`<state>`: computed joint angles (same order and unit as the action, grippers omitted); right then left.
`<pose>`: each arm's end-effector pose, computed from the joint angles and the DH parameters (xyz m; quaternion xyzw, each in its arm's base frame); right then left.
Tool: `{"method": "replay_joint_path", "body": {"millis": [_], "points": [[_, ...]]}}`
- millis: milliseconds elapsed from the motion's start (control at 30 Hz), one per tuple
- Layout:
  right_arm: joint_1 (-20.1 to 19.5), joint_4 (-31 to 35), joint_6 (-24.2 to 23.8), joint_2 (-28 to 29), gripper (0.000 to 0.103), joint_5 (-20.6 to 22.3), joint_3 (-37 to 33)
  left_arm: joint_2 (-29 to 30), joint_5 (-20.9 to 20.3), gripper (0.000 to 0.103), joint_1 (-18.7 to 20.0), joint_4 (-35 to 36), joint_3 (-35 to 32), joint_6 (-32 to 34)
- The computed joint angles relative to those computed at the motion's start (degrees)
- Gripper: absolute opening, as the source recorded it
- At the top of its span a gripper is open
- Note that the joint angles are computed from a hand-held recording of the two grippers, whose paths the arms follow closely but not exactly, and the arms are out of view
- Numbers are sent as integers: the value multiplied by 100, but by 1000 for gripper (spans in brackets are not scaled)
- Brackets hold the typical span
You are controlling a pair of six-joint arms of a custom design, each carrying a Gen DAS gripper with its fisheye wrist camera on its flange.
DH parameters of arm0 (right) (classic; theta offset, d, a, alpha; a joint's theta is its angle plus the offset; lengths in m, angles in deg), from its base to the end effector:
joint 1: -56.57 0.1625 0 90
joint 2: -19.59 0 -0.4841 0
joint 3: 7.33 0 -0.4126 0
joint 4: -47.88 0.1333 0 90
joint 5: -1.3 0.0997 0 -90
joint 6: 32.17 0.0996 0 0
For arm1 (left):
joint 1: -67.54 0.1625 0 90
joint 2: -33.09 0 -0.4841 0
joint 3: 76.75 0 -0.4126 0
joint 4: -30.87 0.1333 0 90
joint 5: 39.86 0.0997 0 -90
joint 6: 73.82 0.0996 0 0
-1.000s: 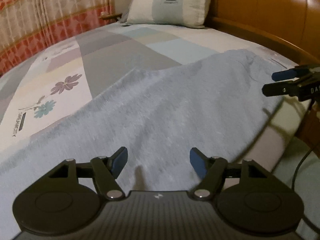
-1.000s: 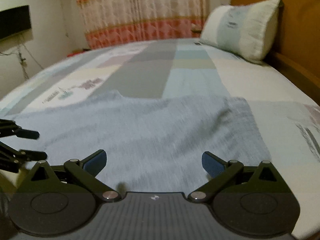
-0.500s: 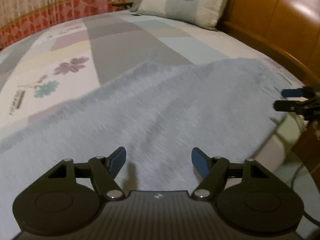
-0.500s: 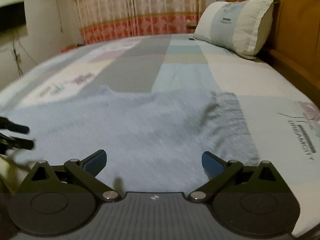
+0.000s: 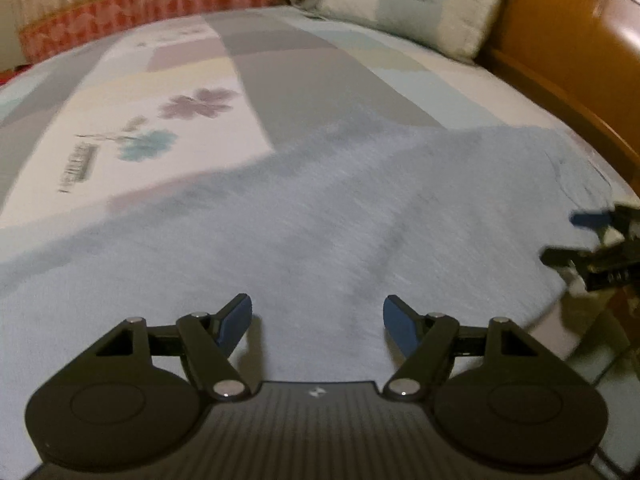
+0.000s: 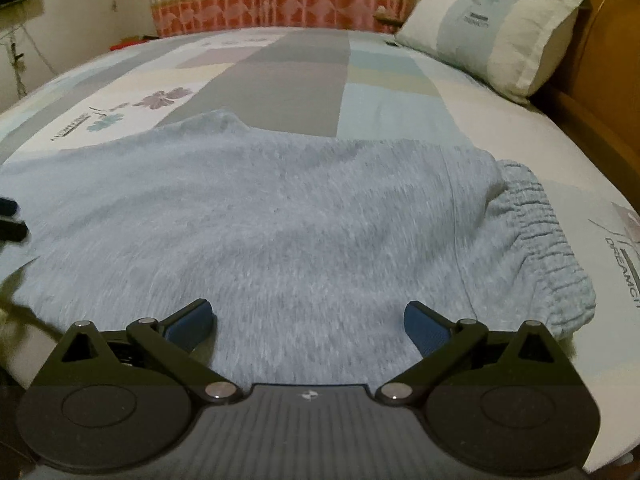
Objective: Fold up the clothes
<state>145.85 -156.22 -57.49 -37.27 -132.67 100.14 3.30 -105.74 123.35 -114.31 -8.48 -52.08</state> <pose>0.0562 -0.6359 0.3062 -0.0245 -0.8124 0.4036 0.4201 -0.3420 -0.8131 0.0879 0.4269 0.8688 -0.1636 0.1901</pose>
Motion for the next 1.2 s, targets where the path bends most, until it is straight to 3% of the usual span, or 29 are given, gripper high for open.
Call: {"method": "replay_joint_path", "body": {"millis": [267,367,500,633,867,1033,1100,1200], "points": [[100,-22,184,237,103,-474,-246,-203,420,74,374,370,-173,-701],[174,217,416,314,103,-778,-417,-369,238,78,434,363,40,-531],[420,1069,1182,387,103,-1350,-775,-479,-96,78,498,781,-162,-497],[677,1009,1185,466,103,-906,-874,-337,109,78,643,608,-762,-307],[912,1533,989,874,103,-46,-1224,297,260,77,1121,924,-2558,-1129],[915,2032,1153,1125,103,87,-1475,617,445,77,1398,1303,-3329,-1620],[897,2270,1335,1153,103,37,-1513,627,658,77,1450,1224,-3332,-1682],[883,2394,1370,1187,103,-63,-1514,591,502,77,1543,949,-3303,-1690]]}}
